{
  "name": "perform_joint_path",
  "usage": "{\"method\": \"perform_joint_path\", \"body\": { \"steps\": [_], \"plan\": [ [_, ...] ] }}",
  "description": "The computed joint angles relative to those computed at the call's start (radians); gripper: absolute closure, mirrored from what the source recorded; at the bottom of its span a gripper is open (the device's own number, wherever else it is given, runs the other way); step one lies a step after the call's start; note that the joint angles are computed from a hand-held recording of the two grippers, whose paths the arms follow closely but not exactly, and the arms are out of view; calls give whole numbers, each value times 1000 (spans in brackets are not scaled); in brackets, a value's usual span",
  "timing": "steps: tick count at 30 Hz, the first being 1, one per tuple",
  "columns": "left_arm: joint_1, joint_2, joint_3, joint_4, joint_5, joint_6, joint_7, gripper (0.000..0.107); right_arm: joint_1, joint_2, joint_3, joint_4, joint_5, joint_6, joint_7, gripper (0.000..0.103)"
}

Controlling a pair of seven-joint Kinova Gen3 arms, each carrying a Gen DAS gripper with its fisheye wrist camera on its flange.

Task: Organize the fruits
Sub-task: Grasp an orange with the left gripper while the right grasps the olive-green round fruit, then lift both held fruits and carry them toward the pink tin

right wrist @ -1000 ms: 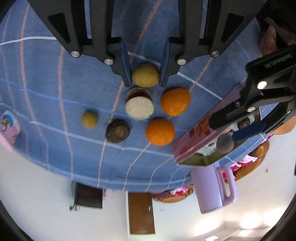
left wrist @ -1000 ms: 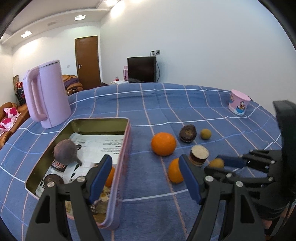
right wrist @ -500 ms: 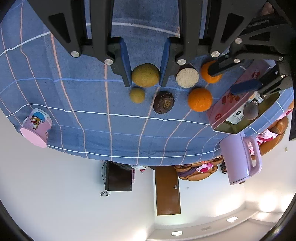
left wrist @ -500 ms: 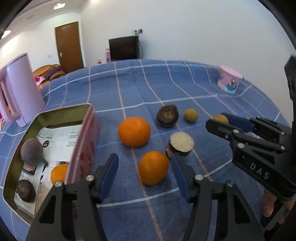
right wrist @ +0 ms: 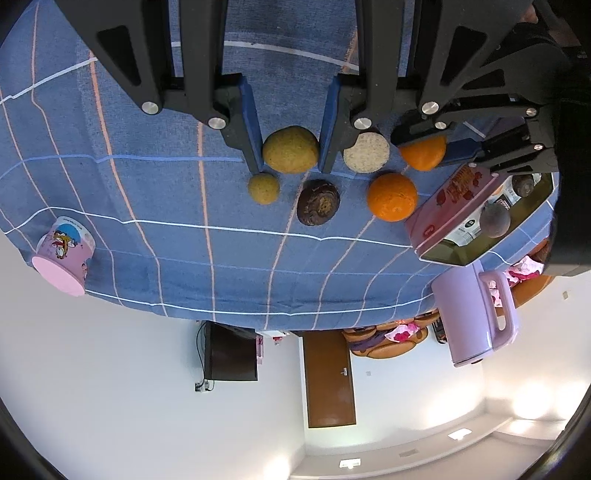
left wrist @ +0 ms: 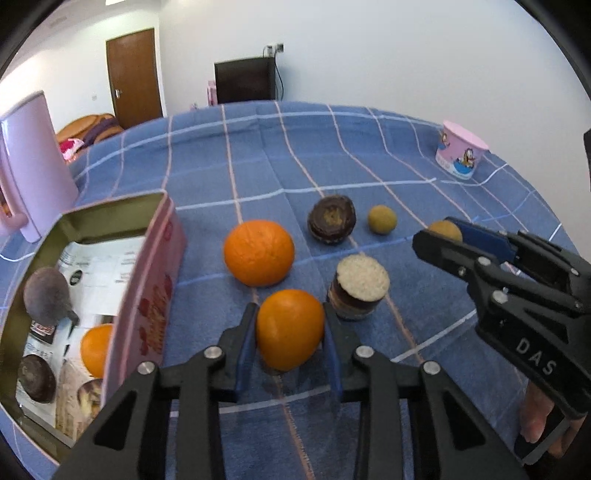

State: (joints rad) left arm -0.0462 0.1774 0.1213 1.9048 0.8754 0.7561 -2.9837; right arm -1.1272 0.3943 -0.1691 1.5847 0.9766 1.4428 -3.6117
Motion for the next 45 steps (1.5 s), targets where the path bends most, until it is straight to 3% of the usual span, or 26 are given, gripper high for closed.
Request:
{"method": "perform_joint_path", "body": {
  "steps": [9,23,45],
  "plan": [
    [-22,-45,-18,75,178,-61,-159,73,-23,-9,-10,33,63,-3,-37,71],
    [-25,-76,-62,137,351,-72,-311,73,-51,5,-16,34,112,39,-54,71],
    [-24,-105,-103,201,525,-68,-468,73,-91,24,-19,35,167,100,-73,71]
  ]
}}
